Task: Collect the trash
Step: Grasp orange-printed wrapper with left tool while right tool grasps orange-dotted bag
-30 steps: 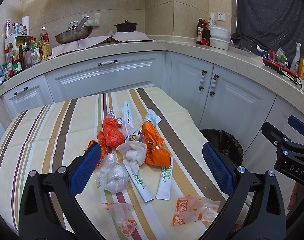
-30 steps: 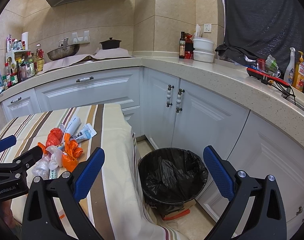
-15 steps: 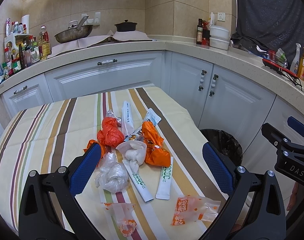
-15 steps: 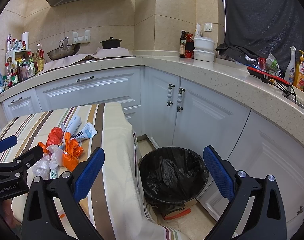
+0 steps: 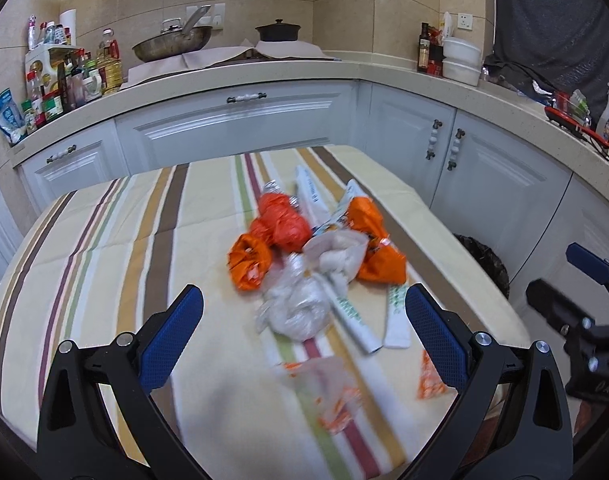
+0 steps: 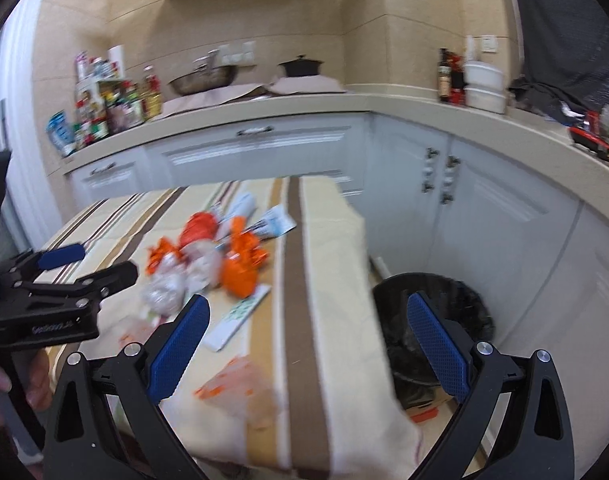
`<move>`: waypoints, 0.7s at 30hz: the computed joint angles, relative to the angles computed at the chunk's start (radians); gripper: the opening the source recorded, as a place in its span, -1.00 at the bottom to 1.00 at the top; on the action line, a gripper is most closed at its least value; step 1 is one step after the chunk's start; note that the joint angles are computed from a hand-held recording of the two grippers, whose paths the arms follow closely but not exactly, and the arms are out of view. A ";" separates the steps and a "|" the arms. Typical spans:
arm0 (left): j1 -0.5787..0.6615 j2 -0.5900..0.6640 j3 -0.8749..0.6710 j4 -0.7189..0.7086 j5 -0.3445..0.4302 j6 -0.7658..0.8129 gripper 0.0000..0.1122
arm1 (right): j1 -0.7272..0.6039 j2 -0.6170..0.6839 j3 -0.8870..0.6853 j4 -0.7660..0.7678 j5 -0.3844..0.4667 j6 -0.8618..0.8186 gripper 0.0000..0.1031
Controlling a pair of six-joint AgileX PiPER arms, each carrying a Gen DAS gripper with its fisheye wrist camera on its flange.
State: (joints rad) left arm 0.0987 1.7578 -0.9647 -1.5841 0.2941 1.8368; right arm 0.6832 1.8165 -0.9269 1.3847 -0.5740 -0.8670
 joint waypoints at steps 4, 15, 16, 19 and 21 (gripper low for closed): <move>0.041 -0.009 0.047 -0.026 0.020 0.056 0.72 | 0.029 0.056 -0.014 -0.061 0.046 0.040 0.87; 0.090 0.010 0.149 -0.113 0.113 0.242 0.43 | 0.024 0.130 -0.004 -0.204 0.072 0.190 0.84; 0.089 0.015 0.147 -0.111 0.114 0.241 0.43 | 0.023 0.133 -0.003 -0.219 0.071 0.208 0.79; 0.087 0.038 0.136 -0.094 0.119 0.225 0.36 | 0.008 0.139 0.004 -0.284 0.098 0.270 0.40; 0.084 0.050 0.132 -0.095 0.118 0.225 0.28 | 0.002 0.147 0.003 -0.316 0.114 0.301 0.30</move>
State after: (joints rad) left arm 0.1826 1.8075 -0.8327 -1.6791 0.4120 2.0619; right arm 0.6847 1.9636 -0.9235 1.0682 -0.4605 -0.5657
